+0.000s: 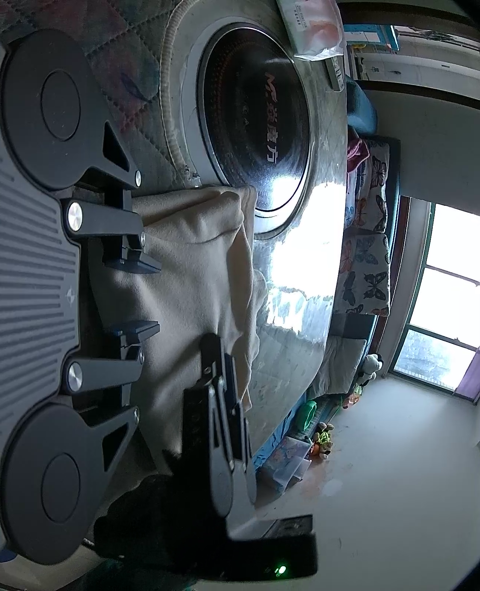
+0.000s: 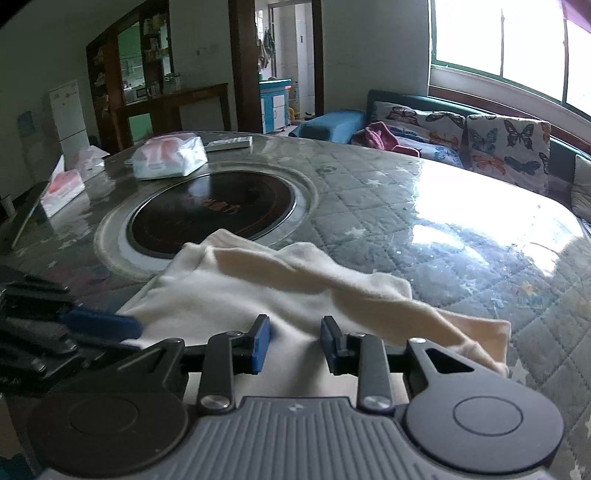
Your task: Fold clothes
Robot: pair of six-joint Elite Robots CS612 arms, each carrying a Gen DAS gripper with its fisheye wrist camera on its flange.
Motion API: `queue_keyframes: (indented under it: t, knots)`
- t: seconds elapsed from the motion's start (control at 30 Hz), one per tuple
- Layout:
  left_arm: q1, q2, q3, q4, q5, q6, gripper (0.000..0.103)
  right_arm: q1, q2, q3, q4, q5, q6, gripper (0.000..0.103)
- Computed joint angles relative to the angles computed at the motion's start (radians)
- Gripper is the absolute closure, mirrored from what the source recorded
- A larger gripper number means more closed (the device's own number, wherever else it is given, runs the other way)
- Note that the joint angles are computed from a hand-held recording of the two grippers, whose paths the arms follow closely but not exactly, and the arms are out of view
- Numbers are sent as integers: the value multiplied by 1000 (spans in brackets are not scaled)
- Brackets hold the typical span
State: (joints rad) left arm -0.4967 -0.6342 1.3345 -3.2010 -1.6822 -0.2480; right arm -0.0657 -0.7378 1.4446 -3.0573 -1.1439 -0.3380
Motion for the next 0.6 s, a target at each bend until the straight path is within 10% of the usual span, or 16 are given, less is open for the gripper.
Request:
queue_keyframes:
  t: [0.6]
  knots:
    - [1, 1, -1, 2, -5, -1, 70, 23, 52, -110, 62, -79, 38, 74]
